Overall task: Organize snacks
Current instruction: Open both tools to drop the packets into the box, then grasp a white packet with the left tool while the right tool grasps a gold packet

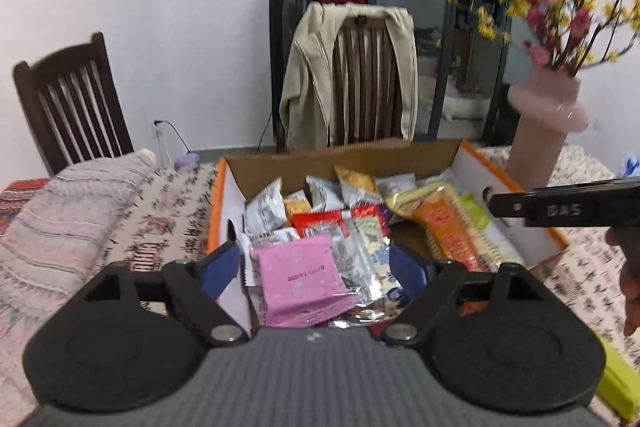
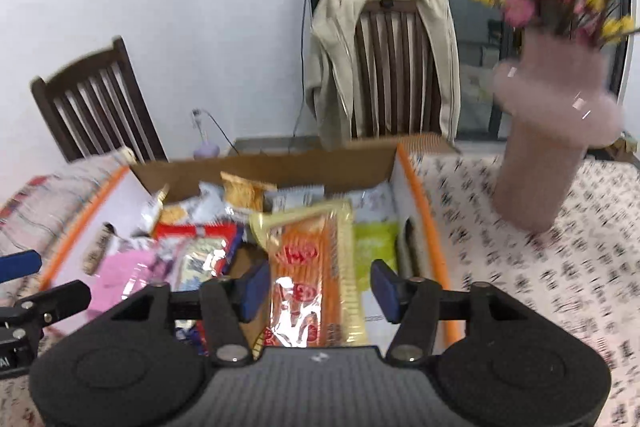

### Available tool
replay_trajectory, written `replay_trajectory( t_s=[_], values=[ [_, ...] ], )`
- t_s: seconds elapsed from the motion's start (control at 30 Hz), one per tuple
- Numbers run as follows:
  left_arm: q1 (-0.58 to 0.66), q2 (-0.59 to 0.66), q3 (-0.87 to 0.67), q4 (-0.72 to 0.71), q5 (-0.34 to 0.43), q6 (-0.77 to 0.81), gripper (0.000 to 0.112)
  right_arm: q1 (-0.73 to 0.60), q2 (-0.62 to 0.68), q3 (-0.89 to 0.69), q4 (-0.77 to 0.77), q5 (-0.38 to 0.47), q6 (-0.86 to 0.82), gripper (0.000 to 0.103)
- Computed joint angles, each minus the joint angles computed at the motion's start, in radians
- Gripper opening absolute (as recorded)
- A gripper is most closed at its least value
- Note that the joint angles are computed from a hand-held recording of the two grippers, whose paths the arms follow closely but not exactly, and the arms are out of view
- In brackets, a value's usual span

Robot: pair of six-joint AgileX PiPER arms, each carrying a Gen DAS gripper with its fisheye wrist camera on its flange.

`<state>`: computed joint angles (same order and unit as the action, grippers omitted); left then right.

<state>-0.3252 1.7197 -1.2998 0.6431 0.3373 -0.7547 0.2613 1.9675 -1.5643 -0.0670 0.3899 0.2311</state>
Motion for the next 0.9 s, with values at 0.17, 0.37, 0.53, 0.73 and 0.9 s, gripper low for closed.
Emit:
replay_trajectory(
  t_s=[0.17, 0.37, 0.53, 0.73, 0.9],
  values=[
    [-0.067, -0.178, 0.139, 0.137, 0.050, -0.205, 0.090, -0.065, -0.200, 0.187, 0.290, -0.067, -0.338, 0.068],
    [-0.259, -0.461, 0.431, 0.382, 0.141, -0.539, 0.097, -0.136, -0.503, 0.545, 0.864, -0.136, -0.937, 0.079],
    [-0.615, -0.583, 0.631, 0.532, 0.437, -0.893, 0.100, -0.201, -0.759, 0.869, 1.313, -0.104, -1.437, 0.089],
    [-0.940, -0.586, 0.745, 0.434, 0.650, -1.193, 0.100, -0.223, -1.021, 1.227, 1.692, -0.104, -1.888, 0.090],
    [-1.129, -0.531, 0.752, 0.346, 0.710, -1.294, 0.099, -0.288, -1.221, 1.401, 1.387, -0.015, -1.637, 0.090]
  ],
)
